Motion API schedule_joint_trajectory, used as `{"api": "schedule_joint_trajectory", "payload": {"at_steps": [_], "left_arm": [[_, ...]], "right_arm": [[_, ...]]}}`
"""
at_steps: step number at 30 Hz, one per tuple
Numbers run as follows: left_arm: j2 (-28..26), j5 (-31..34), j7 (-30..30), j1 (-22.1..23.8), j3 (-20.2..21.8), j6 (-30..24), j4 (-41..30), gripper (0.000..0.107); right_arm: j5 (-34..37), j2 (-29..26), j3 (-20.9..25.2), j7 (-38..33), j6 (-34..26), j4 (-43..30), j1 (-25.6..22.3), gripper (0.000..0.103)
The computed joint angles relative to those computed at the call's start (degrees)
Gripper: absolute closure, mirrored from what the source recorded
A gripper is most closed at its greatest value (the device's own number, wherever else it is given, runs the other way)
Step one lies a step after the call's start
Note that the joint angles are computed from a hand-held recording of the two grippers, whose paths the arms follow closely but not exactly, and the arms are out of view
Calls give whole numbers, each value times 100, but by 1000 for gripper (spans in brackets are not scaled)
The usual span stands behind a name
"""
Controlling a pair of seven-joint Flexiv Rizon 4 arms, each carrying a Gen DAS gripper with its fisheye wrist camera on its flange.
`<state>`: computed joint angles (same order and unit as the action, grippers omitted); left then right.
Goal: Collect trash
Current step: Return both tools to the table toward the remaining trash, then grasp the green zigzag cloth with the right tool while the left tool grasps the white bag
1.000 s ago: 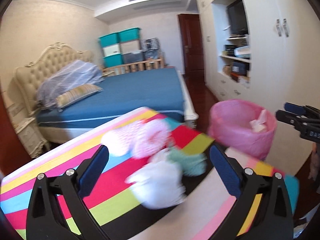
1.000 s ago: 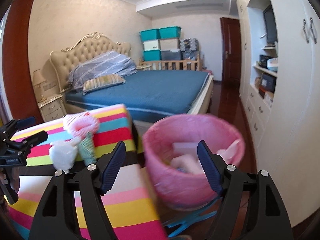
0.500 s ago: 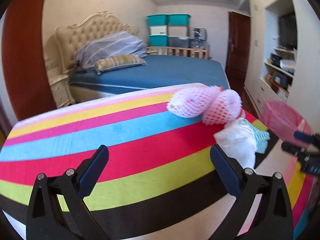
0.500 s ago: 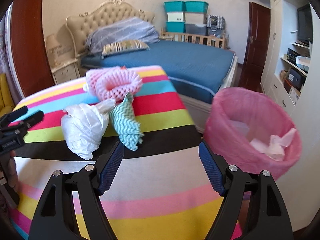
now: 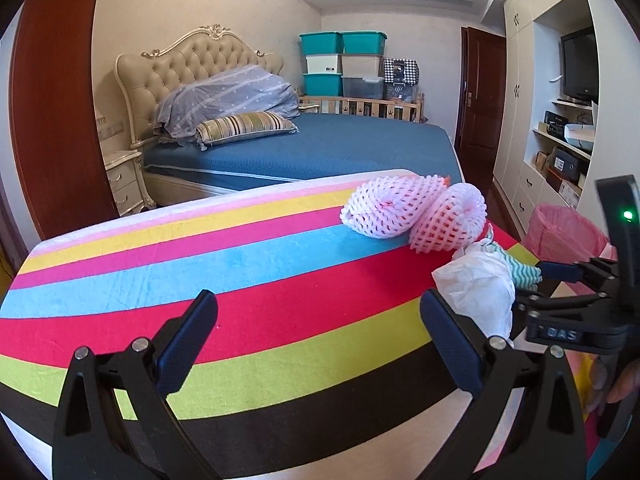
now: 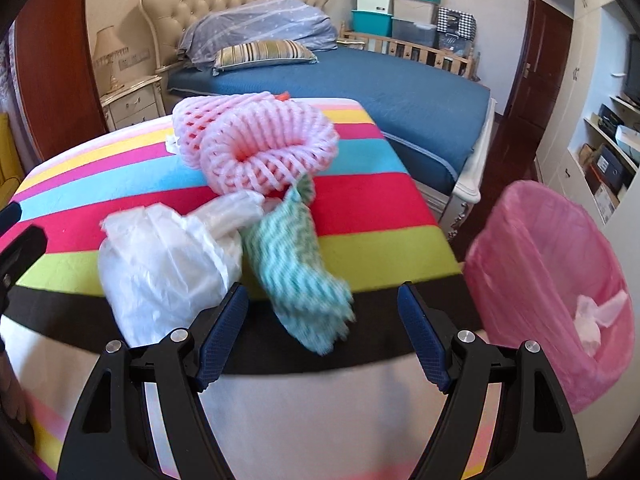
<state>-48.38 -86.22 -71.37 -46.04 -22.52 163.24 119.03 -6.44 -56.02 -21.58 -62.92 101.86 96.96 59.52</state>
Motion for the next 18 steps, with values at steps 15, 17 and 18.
{"api": "schedule_joint_trajectory", "payload": {"at_steps": [15,17,18], "left_arm": [[58,58,-99,3,23,-136,85,9],[60,42,-91,14,18,-162,82,9],[71,32,-89,17,12,-178,89,9]], "right_arm": [[166,266,228,-213,578,603,20,80],[413,359,266,-374,796,852,51,80],[538,405,292,-453,895,985,63,80]]}}
